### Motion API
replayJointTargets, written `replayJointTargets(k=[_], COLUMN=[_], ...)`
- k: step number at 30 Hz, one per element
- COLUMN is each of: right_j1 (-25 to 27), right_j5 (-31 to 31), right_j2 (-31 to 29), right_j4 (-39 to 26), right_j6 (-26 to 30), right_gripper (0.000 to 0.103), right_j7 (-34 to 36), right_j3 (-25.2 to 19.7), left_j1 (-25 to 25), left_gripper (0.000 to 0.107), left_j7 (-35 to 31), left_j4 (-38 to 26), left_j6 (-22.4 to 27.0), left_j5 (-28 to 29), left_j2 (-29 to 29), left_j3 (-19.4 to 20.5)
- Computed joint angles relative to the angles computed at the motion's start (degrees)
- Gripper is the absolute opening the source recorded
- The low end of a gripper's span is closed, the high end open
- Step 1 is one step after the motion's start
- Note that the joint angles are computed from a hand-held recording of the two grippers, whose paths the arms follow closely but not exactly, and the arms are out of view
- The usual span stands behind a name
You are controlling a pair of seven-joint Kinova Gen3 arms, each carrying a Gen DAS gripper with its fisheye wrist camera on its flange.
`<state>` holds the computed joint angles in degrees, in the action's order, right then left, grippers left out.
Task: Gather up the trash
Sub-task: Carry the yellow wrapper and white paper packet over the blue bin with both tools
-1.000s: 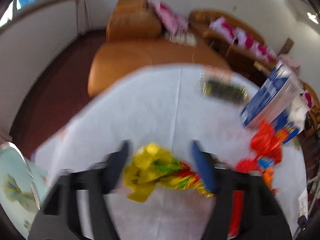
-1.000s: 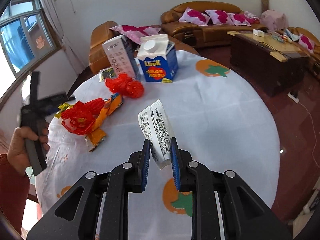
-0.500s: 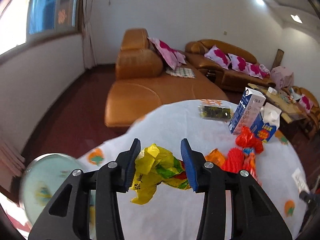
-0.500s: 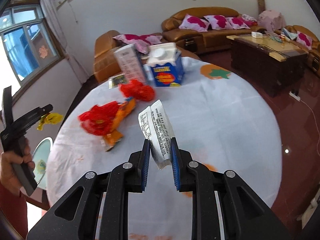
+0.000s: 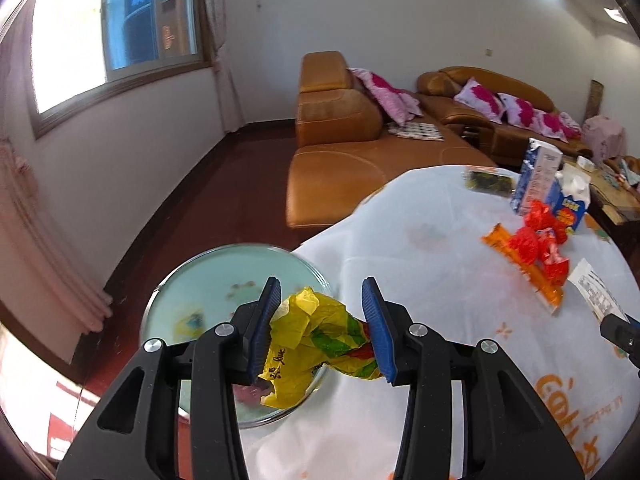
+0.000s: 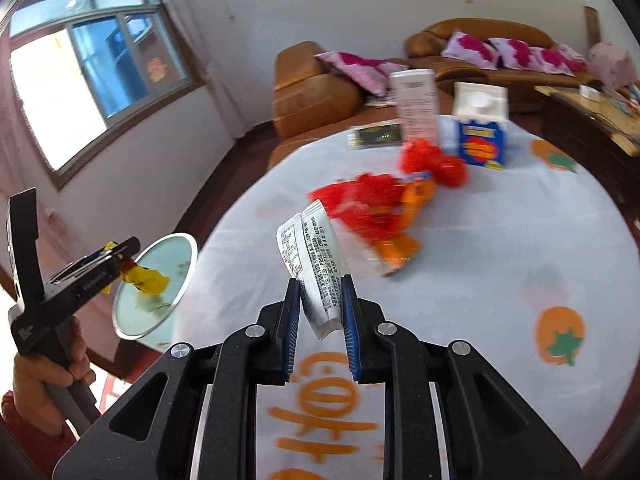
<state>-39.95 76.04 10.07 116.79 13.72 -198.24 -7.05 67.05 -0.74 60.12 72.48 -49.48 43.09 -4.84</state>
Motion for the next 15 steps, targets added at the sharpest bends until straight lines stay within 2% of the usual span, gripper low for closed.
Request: replayJointTargets(k=[4, 15], right_j1=[-1.61, -6.68], right_j5=[-1.09, -12.1], right_j2=[1.74, 5.19], right_j4=[-2.57, -8.39], right_j6=[-0.07, 0.0], right_gripper=[0.021, 0.021], right_j7=[1.17, 13.91], right_j3=[-0.44, 1.27], left_j1=[0.39, -0.84], left_gripper=[0.043, 0.043], left_j7=[2.48, 8.06], left_j4=[3.34, 10.15], left_j6=[1.24, 2.06], left_j5=[0.23, -1.03], left_j2=[-1.59, -4.79], left_j3=[0.11, 2.3])
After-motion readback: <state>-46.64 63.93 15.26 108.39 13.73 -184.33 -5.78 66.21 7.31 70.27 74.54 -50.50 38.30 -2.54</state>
